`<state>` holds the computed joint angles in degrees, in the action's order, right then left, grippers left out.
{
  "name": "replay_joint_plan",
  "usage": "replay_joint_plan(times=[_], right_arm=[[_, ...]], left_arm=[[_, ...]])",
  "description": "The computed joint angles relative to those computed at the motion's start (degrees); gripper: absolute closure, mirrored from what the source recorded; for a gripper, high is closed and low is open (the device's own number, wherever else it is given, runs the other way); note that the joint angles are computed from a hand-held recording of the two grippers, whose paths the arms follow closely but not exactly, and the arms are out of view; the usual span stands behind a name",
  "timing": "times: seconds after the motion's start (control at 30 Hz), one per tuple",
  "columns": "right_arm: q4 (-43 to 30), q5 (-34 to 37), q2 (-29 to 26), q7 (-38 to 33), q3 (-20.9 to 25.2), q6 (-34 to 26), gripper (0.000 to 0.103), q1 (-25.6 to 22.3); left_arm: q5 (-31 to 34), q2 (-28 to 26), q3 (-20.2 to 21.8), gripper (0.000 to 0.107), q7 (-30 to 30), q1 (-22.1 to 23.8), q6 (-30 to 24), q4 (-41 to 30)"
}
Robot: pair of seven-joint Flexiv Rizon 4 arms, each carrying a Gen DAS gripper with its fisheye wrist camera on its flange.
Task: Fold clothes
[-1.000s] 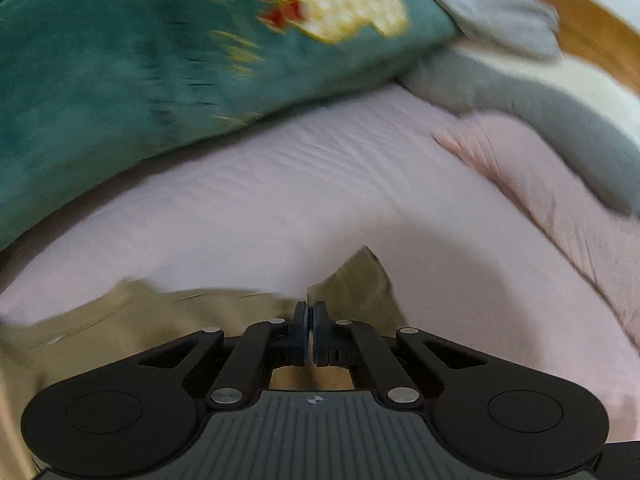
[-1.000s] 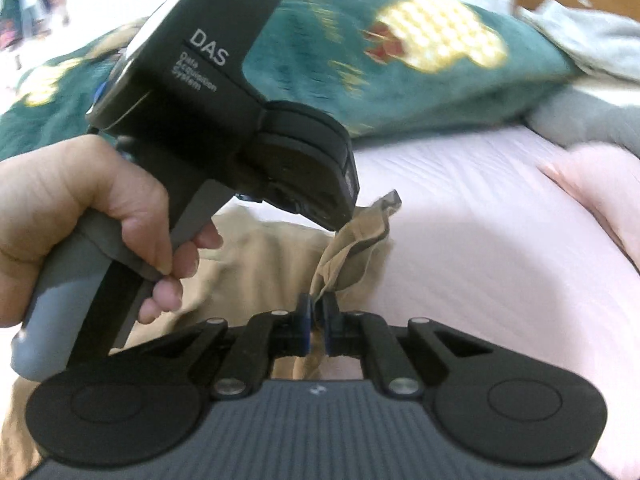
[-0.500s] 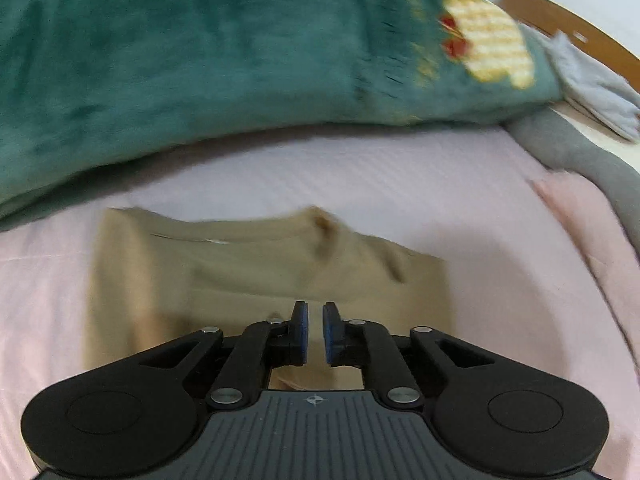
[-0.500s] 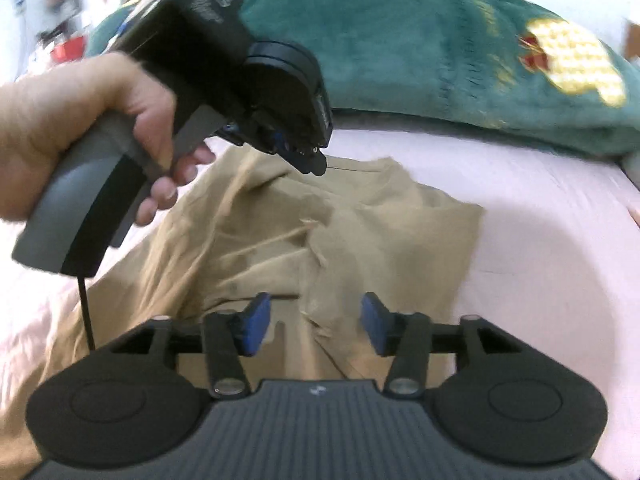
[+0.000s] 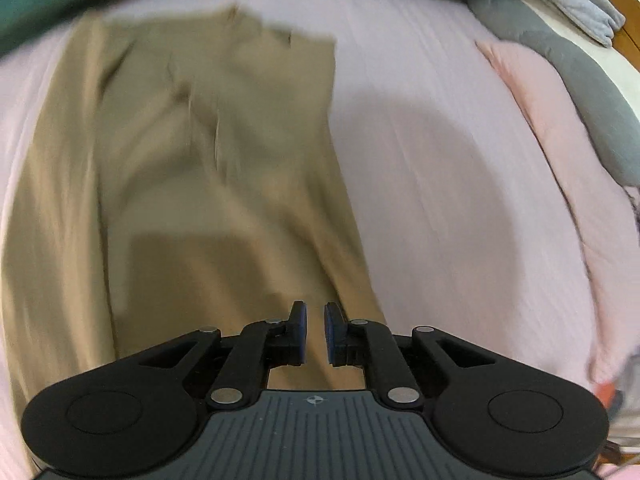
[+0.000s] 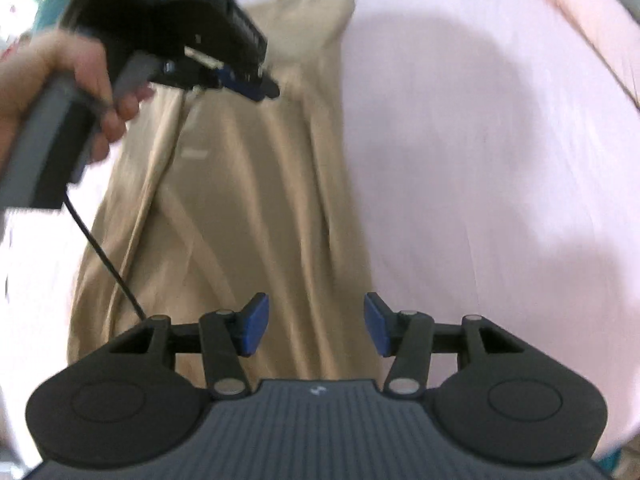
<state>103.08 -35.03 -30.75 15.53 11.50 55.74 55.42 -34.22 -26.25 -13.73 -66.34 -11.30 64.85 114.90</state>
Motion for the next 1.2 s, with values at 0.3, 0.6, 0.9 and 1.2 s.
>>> replay_joint_plan(times=[0.3,0.6,0.9,1.2], right_arm=[[6.6,-0.1,2.2,12.7,1.4,-1.9,0.05,3.2],[12.0,-14.0,-0.1,32.1,-6.6,12.7,0.049,4.8],[10.7,-21.7,-1.6,32.3,-6.8,15.0,0.098,3.2],[3.6,-20.0,-2.7,15.0,-3.3,7.8,0.098,3.0]], left_arm=[[-8.4,3.1,-4.2,0.087,3.7,-1.8,14.6,11.6],[8.4,-8.6,8.7,0.059,-11.9,-10.8,12.3,-7.1],[14.9,-12.7,6.2,0.07,-18.4,-8.8,12.5,-11.1],[9.5,-15.7,-19.6,0.102,-4.5,13.6,21.3,-3.3]])
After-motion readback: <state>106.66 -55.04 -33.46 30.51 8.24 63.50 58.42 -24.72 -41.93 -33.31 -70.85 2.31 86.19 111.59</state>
